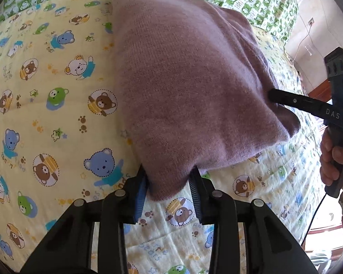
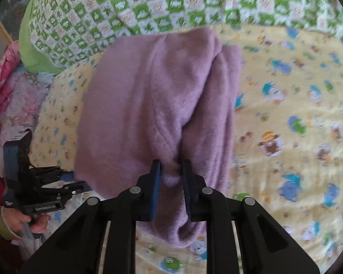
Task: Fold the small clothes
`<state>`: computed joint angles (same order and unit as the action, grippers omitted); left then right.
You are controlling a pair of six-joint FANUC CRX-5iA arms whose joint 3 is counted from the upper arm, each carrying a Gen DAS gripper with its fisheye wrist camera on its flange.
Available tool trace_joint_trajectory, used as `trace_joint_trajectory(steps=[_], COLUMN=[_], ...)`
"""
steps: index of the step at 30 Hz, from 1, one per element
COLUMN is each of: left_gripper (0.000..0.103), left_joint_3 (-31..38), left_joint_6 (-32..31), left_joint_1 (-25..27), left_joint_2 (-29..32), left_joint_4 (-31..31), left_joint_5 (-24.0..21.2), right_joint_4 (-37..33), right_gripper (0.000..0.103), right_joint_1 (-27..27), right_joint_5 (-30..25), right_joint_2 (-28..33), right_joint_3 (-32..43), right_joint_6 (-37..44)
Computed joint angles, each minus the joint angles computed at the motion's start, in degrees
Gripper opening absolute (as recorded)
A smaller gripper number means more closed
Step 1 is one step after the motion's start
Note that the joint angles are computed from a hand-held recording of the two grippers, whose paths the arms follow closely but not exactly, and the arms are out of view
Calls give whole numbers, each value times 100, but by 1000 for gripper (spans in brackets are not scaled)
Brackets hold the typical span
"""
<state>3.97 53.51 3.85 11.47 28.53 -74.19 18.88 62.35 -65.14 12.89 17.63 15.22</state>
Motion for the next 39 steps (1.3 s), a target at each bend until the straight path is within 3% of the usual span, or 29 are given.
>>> trace_joint_trajectory(steps=[2,3,6,9,11,15,19,21,24,25,29,32,35,39], left_gripper=[35,33,26,23,23,23,26,26,26,27,39,42,45,45], left_joint_3=[-14,-25,-53,-128,-153,-115,-26,4,-56,-56,97,334,539,611], left_joint_6=[-67,-110,-270,-377,-395,-334,-359,-357,-410,-419,-241,27,329,485], left_joint_1=[43,63,231,294,263,213,286,351,546,602,671,549,439,353], left_joint_2=[-15,-30,-107,-176,-198,-136,-104,-140,-270,-289,-220,-58,159,326], left_joint_4=[20,24,129,278,225,19,-91,-133,58,138,426,331,238,143], left_joint_5=[-38,-60,-170,-202,-189,-250,-470,-605,-732,-751,-691,-558,-529,-499], right_joint_4=[-36,17,713,1221,865,589,894,1041,1421,1553,1824,1517,1238,790], right_gripper=[17,8,6,6,5,7,17,22,42,43,43,43,43,43], right_joint_1=[-11,15,202,363,336,224,304,372,418,413,214,7,-283,-584], right_joint_5=[11,56,579,580,159,382,434,115,-272,-281,156,-436,-307,-627], right_joint_2=[-7,-53,-532,-835,-673,-694,-731,-643,-478,-481,-389,232,440,771], right_joint_3=[-55,-116,-691,-1043,-875,-1238,-1316,-1094,-778,-777,-705,184,421,860], right_joint_6=[-56,-152,-980,-1571,-1267,-1729,-2372,-2358,-2229,-2198,-2085,-1357,-1072,-602])
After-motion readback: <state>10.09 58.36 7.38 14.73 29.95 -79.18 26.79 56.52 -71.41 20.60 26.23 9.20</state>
